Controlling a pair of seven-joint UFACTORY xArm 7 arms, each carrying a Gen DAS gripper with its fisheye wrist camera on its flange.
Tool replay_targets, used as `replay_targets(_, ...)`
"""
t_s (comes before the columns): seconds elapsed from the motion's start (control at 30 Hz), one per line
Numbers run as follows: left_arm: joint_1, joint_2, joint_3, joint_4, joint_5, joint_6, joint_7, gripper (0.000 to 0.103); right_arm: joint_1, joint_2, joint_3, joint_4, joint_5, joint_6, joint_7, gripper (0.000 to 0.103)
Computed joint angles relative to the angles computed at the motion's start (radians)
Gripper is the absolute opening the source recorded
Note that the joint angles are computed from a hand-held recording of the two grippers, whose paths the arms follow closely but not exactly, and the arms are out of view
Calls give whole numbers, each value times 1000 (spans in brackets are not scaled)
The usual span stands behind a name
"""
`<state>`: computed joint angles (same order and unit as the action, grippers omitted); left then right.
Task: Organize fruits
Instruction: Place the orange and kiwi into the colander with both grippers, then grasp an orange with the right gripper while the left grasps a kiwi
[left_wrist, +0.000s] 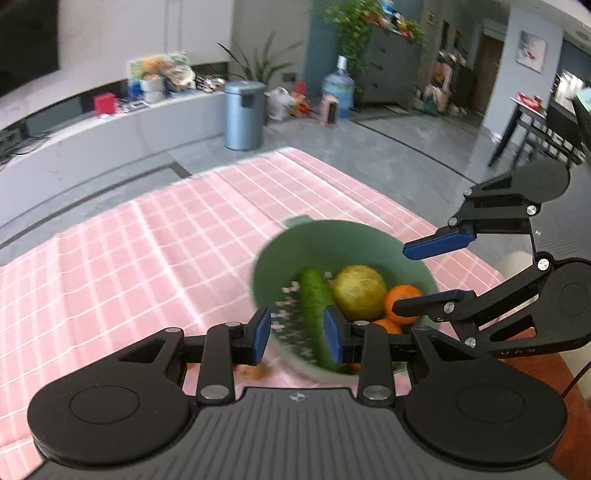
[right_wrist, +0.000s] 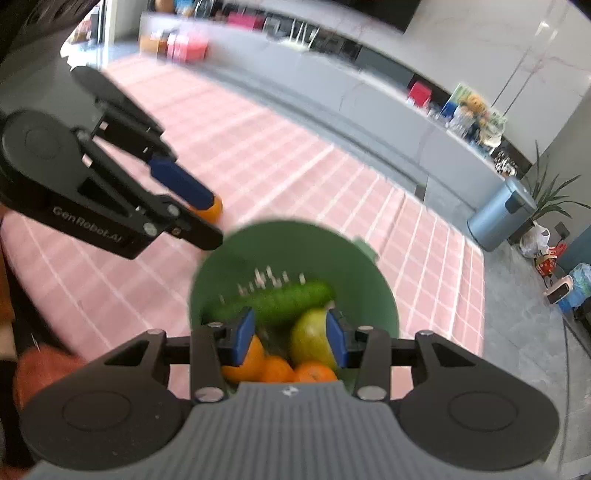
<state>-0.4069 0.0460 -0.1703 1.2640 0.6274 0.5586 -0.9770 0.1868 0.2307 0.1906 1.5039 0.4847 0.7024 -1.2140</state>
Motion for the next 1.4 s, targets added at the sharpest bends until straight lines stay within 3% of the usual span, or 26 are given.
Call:
replay_targets(0.23, 45, -118, -19, -119, 60, 18, -83, 41, 15, 2, 35, -33, 127, -48, -16, 40)
replay_targets(0.6, 142, -209, -48, -276, 56, -21, -137, 41, 73, 96, 73, 50, 101, -42, 23, 40)
replay_targets(0.83, 200, -211, -46, -349, 72, -85, -180, 40, 126, 201, 82, 157, -9, -11, 84, 40)
replay_targets(1.03, 240, -194, -35, -391, 95, -178, -222, 40, 195, 337, 66, 312, -149, 38, 198, 40)
replay_targets(1.4, 275, -153, -1, -429, 105, -318, -173, 40, 283, 578, 40, 673, -312, 244, 273, 40)
